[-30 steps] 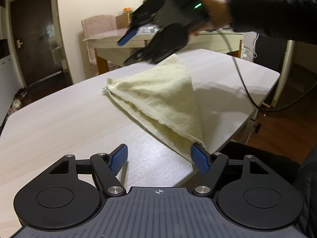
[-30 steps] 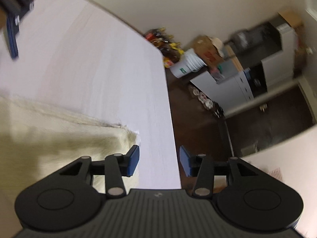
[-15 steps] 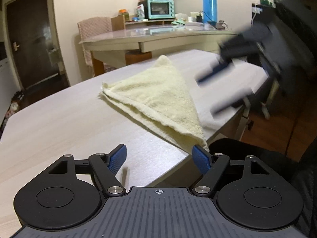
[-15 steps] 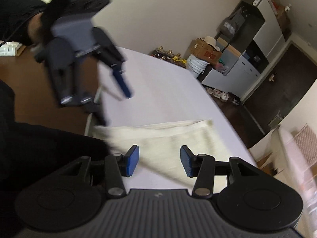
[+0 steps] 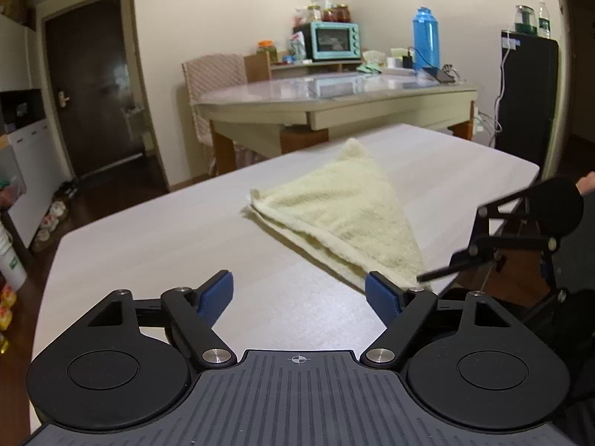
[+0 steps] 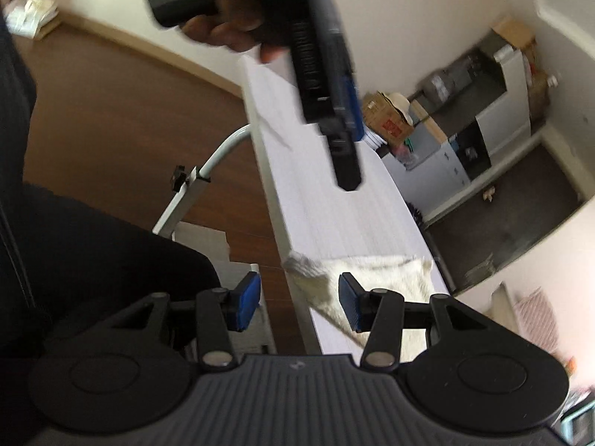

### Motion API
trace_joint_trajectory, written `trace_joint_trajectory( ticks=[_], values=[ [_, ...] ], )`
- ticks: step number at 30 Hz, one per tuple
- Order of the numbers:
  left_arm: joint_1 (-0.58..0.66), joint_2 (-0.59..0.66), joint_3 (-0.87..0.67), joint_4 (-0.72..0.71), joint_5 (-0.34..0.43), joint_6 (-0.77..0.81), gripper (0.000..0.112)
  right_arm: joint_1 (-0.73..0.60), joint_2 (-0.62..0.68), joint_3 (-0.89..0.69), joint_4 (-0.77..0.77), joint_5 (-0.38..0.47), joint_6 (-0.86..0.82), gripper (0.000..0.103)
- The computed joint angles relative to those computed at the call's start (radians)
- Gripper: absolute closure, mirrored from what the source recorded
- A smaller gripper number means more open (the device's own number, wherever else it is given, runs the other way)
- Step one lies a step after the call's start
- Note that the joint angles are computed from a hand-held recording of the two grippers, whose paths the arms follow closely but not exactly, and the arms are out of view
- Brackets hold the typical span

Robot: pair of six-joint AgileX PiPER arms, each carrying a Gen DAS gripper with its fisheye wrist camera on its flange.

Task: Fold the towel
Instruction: 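Open the right gripper to release the corner and withdraw it, then grasp the towel triangle's tip with the right gripper and drag it across the table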

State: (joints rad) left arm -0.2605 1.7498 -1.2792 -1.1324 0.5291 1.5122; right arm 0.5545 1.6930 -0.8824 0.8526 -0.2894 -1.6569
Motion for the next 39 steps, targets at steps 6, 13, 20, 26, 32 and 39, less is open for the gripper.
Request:
trace_joint_trajectory(
  ticks=[6,13,20,26,32,39],
  values=[
    [-0.002,0.013,-0.029,0.054,0.002,-0.060,0.028,-0.003,0.009,0.001,-0.045,-0.015,0.058,0.087],
    [-0.017,0.141,-0.242,0.240,0.038,-0.218,0.027,-0.075,-0.105,-0.019,0.078,0.254,0.008,0.091],
    [-0.029,0.336,-0.541,0.388,0.141,-0.315,0.027,-0.239,-0.254,-0.063,0.115,0.740,0.114,0.091],
    [-0.024,0.431,-0.671,0.451,0.167,-0.377,0.027,-0.315,-0.268,-0.056,0.232,0.873,0.051,0.091],
    [-0.018,0.453,-0.687,0.498,0.186,-0.389,0.027,-0.403,-0.289,-0.053,0.355,1.015,-0.011,0.091],
    [-0.017,0.518,-0.831,0.561,0.287,-0.454,0.025,-0.658,-0.200,-0.172,0.559,1.218,-0.026,0.092]
  ],
)
